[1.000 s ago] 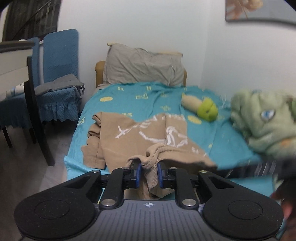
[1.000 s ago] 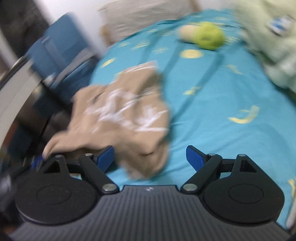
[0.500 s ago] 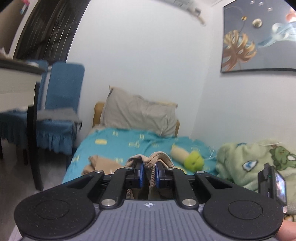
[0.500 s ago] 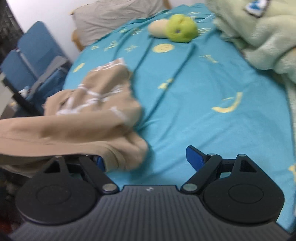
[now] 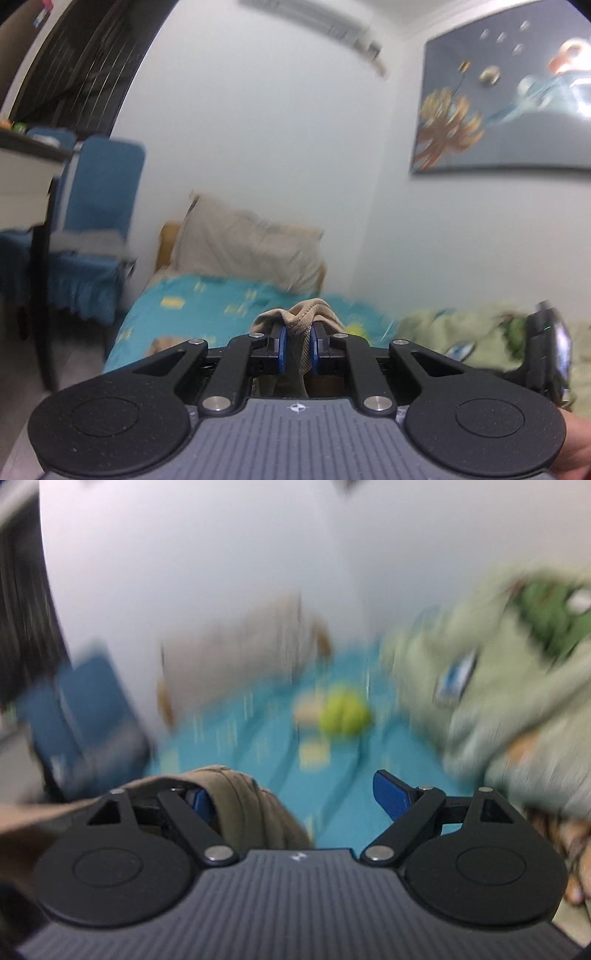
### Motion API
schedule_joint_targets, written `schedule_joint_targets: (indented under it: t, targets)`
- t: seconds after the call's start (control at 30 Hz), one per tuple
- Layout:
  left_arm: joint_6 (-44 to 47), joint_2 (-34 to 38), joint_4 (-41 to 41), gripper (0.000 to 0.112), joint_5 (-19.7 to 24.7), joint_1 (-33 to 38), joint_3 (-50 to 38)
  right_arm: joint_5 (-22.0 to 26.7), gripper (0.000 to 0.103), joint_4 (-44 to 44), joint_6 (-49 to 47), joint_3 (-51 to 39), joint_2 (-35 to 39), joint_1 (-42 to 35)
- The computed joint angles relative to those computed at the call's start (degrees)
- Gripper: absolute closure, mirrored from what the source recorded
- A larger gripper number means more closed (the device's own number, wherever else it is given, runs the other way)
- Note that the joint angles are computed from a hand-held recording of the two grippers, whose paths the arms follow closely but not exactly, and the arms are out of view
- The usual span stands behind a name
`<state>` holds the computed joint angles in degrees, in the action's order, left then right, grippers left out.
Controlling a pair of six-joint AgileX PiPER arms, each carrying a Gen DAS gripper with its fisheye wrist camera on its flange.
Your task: Fold clothes
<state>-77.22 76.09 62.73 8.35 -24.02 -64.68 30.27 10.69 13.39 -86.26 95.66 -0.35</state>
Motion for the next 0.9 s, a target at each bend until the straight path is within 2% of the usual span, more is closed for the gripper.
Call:
schedule_joint_targets:
  t: [0.07, 0.1, 0.17, 0.23, 0.27, 0.37, 0.4, 0.47, 0.53, 0.6, 0.7, 0.83, 0.9]
  targets:
    - [10.79, 2.39, -11.46, 0.099, 3.12, 0.36, -2.16, 11.05, 0.017, 4.31, -3.20, -6.89, 6.07, -0.74]
    - [16.04, 3.62, -17.19, 0.098, 4.92, 0.74, -3.55, 14.39, 0.018, 4.20, -1.37, -8.53, 8.61, -0.11]
    - [26.33, 5.34, -28.65, 0.098, 8.45, 2.18, -5.61, 15.30, 0.018, -2.90, 4.23, -9.07, 9.96, 2.34]
    - [33.82, 6.08, -37.65, 0.098, 10.62, 3.87, -6.21, 10.66, 0.018, -13.64, 11.65, -6.36, 7.77, 5.24]
    - [38.21, 6.42, -42.31, 0.097, 11.65, 4.88, -6.62, 7.44, 0.017, -16.35, 14.29, -4.41, 6.04, 5.64]
    - [44.59, 8.05, -48.16, 0.092, 15.20, 5.81, -8.29, -1.36, 0.017, -23.02, 21.65, 0.01, 2.10, 5.53]
    - [46.02, 8.45, -48.85, 0.088, 15.95, 5.94, -8.51, -2.88, 0.017, -24.48, 23.08, 0.92, 1.38, 5.31]
    - [47.52, 9.55, -48.71, 0.078, 17.92, 5.61, -9.16, -5.36, 0.017, -27.24, 25.67, 2.55, 0.11, 4.84]
    - [44.24, 10.88, -43.39, 0.059, 19.46, 3.71, -9.30, -5.78, 0.017, -25.39, 24.47, 2.76, -0.22, 4.42]
    - [39.03, 11.90, -35.91, 0.056, 20.97, 1.08, -8.92, -6.36, 0.017, -23.28, 23.52, 3.63, -0.54, 4.18]
    - [30.73, 14.54, -23.97, 0.048, 25.81, -3.25, -9.84, -7.24, 0.017, -22.91, 24.11, 4.55, -1.33, 4.21]
    - [23.64, 16.48, -17.28, 0.049, 31.15, -5.07, -10.83, -10.53, 0.017, -27.99, 28.68, 6.57, -2.84, 4.49]
    - [18.95, 15.35, -12.95, 0.049, 31.94, -5.95, -10.17, -11.67, 0.017, -31.72, 31.85, 7.32, -3.43, 4.92]
